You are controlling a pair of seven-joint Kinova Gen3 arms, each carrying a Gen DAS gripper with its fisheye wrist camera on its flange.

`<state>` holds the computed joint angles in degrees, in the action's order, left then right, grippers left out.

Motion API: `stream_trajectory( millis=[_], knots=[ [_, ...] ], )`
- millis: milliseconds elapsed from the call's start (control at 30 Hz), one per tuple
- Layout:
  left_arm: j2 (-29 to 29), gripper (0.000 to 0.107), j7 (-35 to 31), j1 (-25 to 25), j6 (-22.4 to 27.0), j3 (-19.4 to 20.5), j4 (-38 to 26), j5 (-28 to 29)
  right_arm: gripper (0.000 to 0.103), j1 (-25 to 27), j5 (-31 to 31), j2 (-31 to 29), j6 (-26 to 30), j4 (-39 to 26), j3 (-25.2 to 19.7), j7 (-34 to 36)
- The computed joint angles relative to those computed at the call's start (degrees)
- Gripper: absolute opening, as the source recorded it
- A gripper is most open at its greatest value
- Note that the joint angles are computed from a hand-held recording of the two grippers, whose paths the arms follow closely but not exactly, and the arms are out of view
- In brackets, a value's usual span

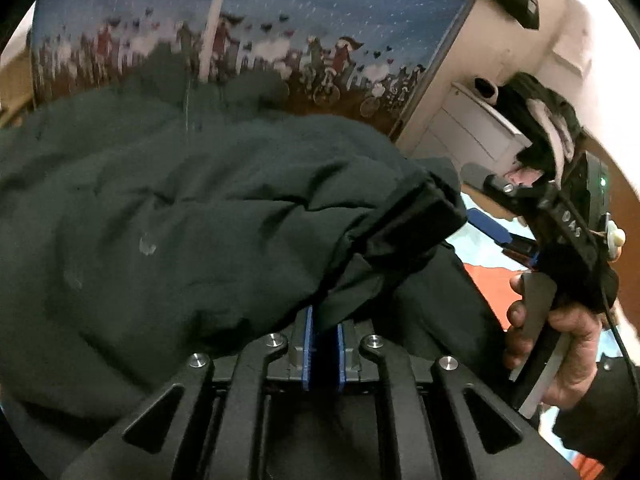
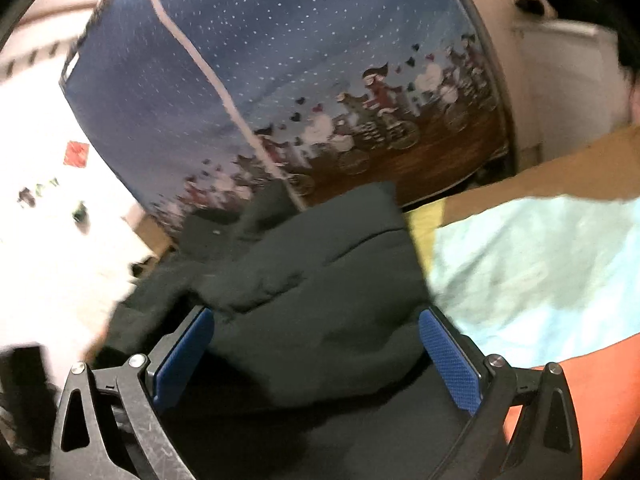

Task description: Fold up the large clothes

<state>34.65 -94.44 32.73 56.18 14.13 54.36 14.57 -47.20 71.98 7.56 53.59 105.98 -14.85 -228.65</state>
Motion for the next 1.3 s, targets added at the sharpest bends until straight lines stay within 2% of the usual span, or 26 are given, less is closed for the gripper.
stream_trajectory(
  millis=[67,200,233,267,300,367,467,500,567,633,700,800,867,933,967,1033,1133,1300],
  knots=[
    [0.6,0.011,0.2,-0.4,1.9,0.6,-1.7,0.2,0.103,0.5,2.7,-1.2,-4.7,2.4,1.2,-4.6],
    [-1.9,0.02,-2.5,-0.7,-0.3,0.9,2.0,1.0,0.103,10.2,10.0,-1.5,-14.0,5.4,-5.6,-13.9],
    [-1.7,0.034,-2.9,-0.8,0.0,1.0,1.7,1.0,0.103,12.9,11.8,-1.3,-16.3,5.8,-7.5,-16.3],
    [-1.5,0.061,-3.6,-1.1,0.5,1.6,1.7,1.7,0.103,15.1,13.7,-1.4,-18.6,6.5,-9.1,-18.6],
    [-1.8,0.072,-4.0,-1.1,0.3,1.8,2.7,2.3,0.103,16.5,15.7,-1.4,-21.0,7.0,-9.6,-20.9],
    [-2.6,0.075,-4.0,-0.8,-0.4,1.6,4.3,2.6,0.103,16.0,19.4,-1.1,-25.1,7.6,-7.3,-25.6],
    [-2.8,0.076,-3.5,-0.3,0.0,1.1,4.5,1.9,0.103,10.9,20.9,-0.5,-28.0,7.5,-0.7,-28.0],
    [-3.4,0.078,-3.5,-0.7,0.0,1.3,5.5,2.4,0.103,10.5,19.8,-0.3,-28.7,7.1,-0.1,-27.0],
    [-3.9,0.091,-3.5,-1.8,0.0,1.6,6.4,3.6,0.103,10.5,15.7,0.2,-29.2,6.2,-0.1,-22.7],
    [-4.8,0.095,-3.8,-3.2,-0.7,2.1,8.0,5.3,0.103,10.1,11.3,0.8,-29.3,5.4,0.2,-18.0],
    [-5.7,0.096,-4.0,-4.0,-0.6,2.2,8.9,6.0,0.103,9.3,6.6,1.5,-29.4,4.6,0.8,-13.4],
    [-7.8,0.097,-5.5,-5.4,-0.3,2.1,10.6,6.2,0.103,11.0,0.6,2.7,-28.5,3.1,-2.0,-6.4],
    [-10.4,0.097,-7.7,-6.5,-1.2,2.3,12.9,4.3,0.103,8.3,-3.4,3.2,-26.8,1.8,-0.2,-2.0],
    [-14.6,0.097,-9.6,-6.7,-5.0,0.4,17.9,3.3,0.103,4.2,-5.9,3.3,-25.9,1.1,3.4,0.2],
    [-16.5,0.097,-10.4,-7.3,-6.1,-0.4,20.0,3.1,0.103,3.4,-7.7,3.5,-25.3,0.5,3.8,2.1],
    [-19.1,0.098,-9.6,-8.8,-6.6,-1.4,22.6,1.7,0.097,3.4,-11.2,4.1,-23.5,-1.0,2.8,6.8],
    [-21.1,0.098,-9.5,-12.0,-5.0,-2.5,24.0,1.9,0.085,1.9,-14.7,4.4,-23.4,-2.1,4.4,10.4],
    [-23.5,0.101,-4.4,-16.7,-6.0,-5.3,26.5,2.0,0.074,-0.5,-16.0,4.7,-24.1,-2.8,6.9,10.4]
  ],
)
